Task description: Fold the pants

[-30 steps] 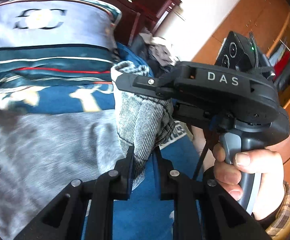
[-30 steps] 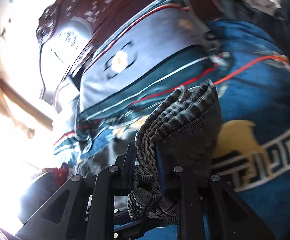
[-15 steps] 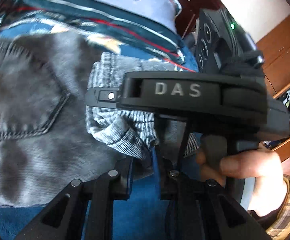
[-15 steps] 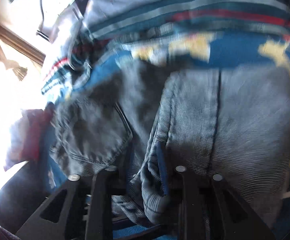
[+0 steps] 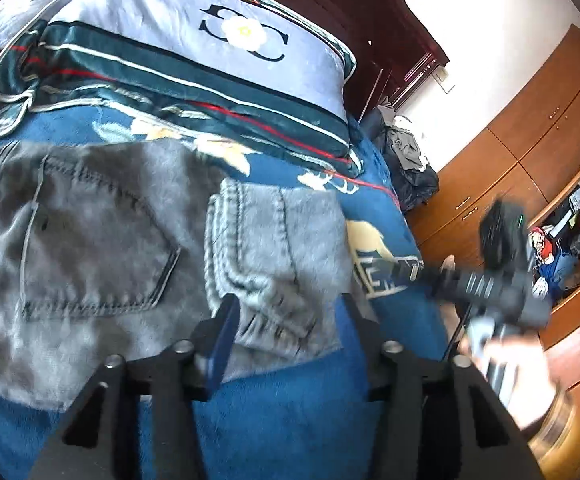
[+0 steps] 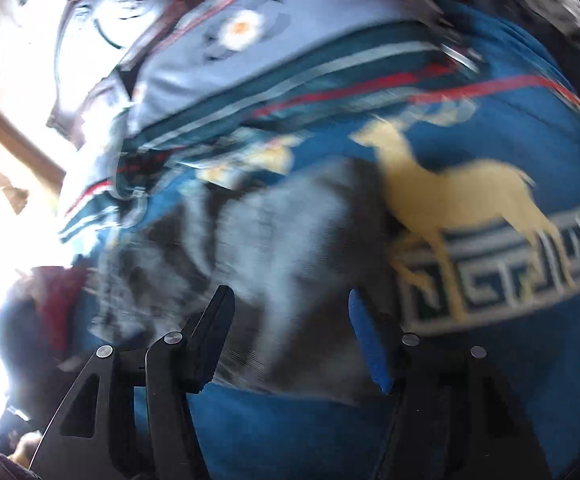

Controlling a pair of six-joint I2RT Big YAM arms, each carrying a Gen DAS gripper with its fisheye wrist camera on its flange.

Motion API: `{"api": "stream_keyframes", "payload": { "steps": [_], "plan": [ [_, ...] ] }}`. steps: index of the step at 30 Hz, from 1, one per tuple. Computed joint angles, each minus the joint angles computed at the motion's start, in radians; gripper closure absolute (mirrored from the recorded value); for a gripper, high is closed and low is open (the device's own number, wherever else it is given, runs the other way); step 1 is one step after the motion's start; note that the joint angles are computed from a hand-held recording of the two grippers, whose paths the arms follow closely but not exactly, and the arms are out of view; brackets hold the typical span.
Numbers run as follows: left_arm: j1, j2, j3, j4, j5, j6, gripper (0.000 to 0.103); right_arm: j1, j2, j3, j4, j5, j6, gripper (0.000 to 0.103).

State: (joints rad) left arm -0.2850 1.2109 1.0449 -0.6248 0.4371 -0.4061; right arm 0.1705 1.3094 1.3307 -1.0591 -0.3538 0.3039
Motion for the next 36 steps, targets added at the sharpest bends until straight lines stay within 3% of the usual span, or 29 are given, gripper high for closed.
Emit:
{"api": "stream_keyframes", "payload": {
  "steps": [3,4,5,6,8,10,13,19,22,23,24,25,27,31,35,36],
  "plan": [
    [-0.038,0.104,0.094,-0.089,-0.047,0.018,0.044,-0.019,-0.012,-0.067,0.011,-0.014,0.052,0.044],
    [-0.048,0.136,0.115,-0.117,-0.068,0.017,0.048,-0.024,-0.012,-0.087,0.014,-0.020,0.070,0.044],
    [-0.052,0.163,0.126,-0.136,-0.082,0.004,0.057,-0.030,-0.011,-0.101,0.017,-0.032,0.085,0.047],
    [-0.054,0.179,0.126,-0.145,-0.089,-0.012,0.074,-0.032,-0.008,-0.120,0.032,-0.045,0.109,0.050],
    [-0.053,0.166,0.091,-0.128,-0.100,-0.040,0.077,-0.035,-0.017,-0.148,0.058,-0.018,0.145,0.074],
    [-0.055,0.109,0.034,-0.080,-0.115,-0.055,0.081,-0.050,-0.028,-0.161,0.069,-0.027,0.171,0.084],
    [-0.069,0.035,-0.023,-0.039,-0.159,-0.065,0.082,-0.051,-0.055,-0.159,0.077,-0.039,0.143,0.087],
    [-0.094,0.060,-0.032,-0.070,-0.223,-0.019,0.079,0.008,-0.010,-0.129,0.015,0.076,0.048,0.082],
    [-0.073,0.042,-0.017,-0.068,-0.200,-0.018,0.075,0.003,-0.001,-0.099,-0.026,0.081,0.023,0.060],
    [-0.063,0.032,-0.009,-0.066,-0.200,-0.011,0.072,-0.002,0.000,-0.087,-0.040,0.086,0.016,0.058],
    [-0.050,0.023,-0.003,-0.053,-0.199,-0.004,0.058,-0.014,-0.009,-0.085,-0.038,0.081,0.006,0.058],
    [-0.039,0.021,0.006,-0.042,-0.199,-0.004,0.038,-0.025,-0.019,-0.085,-0.023,0.074,0.000,0.055],
    [-0.009,0.053,0.051,-0.041,-0.178,-0.005,0.025,-0.048,-0.022,-0.067,0.008,0.057,-0.008,0.051],
    [0.033,0.216,0.189,-0.117,-0.091,-0.028,0.025,-0.069,0.020,-0.018,0.035,0.027,0.001,0.050],
    [0.029,0.326,0.263,-0.158,-0.103,0.001,0.032,-0.060,0.069,0.014,0.063,0.025,-0.007,0.050],
    [0.023,0.342,0.273,-0.165,-0.107,0.010,0.037,-0.059,0.082,0.021,0.073,0.026,-0.010,0.050]
  ]
}}
